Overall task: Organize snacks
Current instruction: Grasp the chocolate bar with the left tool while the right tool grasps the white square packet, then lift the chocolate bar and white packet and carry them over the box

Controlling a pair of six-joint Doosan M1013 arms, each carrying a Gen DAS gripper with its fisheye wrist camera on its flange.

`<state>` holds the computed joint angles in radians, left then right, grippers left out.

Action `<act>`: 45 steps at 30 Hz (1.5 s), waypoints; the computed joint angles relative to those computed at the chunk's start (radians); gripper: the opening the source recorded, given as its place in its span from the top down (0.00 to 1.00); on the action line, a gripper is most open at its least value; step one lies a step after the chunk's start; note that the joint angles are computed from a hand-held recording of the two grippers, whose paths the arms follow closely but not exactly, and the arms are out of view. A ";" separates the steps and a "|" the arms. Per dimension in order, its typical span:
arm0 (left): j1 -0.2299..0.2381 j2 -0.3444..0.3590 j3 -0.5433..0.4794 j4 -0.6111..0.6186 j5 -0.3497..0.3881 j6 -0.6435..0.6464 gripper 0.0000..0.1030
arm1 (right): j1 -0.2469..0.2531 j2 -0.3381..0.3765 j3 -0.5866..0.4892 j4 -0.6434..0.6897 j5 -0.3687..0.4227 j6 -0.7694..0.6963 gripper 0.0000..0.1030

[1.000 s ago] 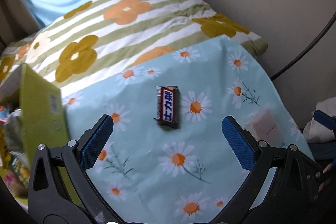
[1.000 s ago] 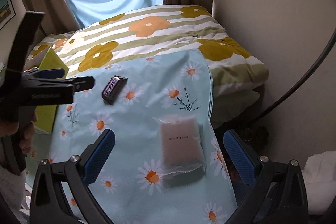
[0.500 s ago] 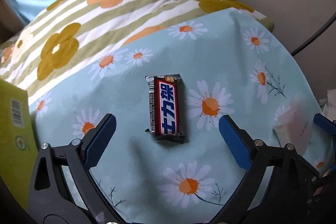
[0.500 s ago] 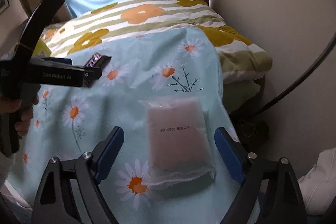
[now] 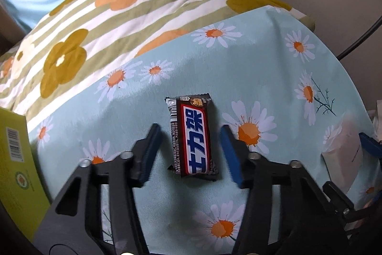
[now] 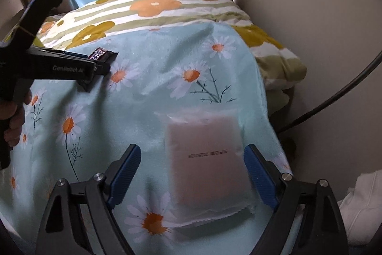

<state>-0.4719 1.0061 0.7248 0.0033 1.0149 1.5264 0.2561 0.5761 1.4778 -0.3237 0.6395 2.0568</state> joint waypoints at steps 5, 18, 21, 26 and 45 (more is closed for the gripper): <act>0.001 0.005 -0.014 -0.013 0.018 0.029 0.65 | -0.002 0.003 -0.011 0.018 0.019 0.017 0.17; 0.004 0.011 -0.028 -0.030 0.044 0.051 0.67 | -0.003 -0.007 -0.005 0.153 -0.015 -0.050 0.17; 0.004 0.011 -0.027 -0.025 0.044 0.051 0.69 | -0.003 -0.006 -0.004 0.135 -0.015 0.004 0.17; 0.006 0.006 -0.020 -0.031 0.046 0.056 0.74 | -0.007 -0.001 -0.008 0.115 0.003 0.035 0.17; 0.010 -0.028 0.033 -0.042 0.008 0.036 0.75 | -0.010 0.006 -0.015 0.121 0.006 0.027 0.43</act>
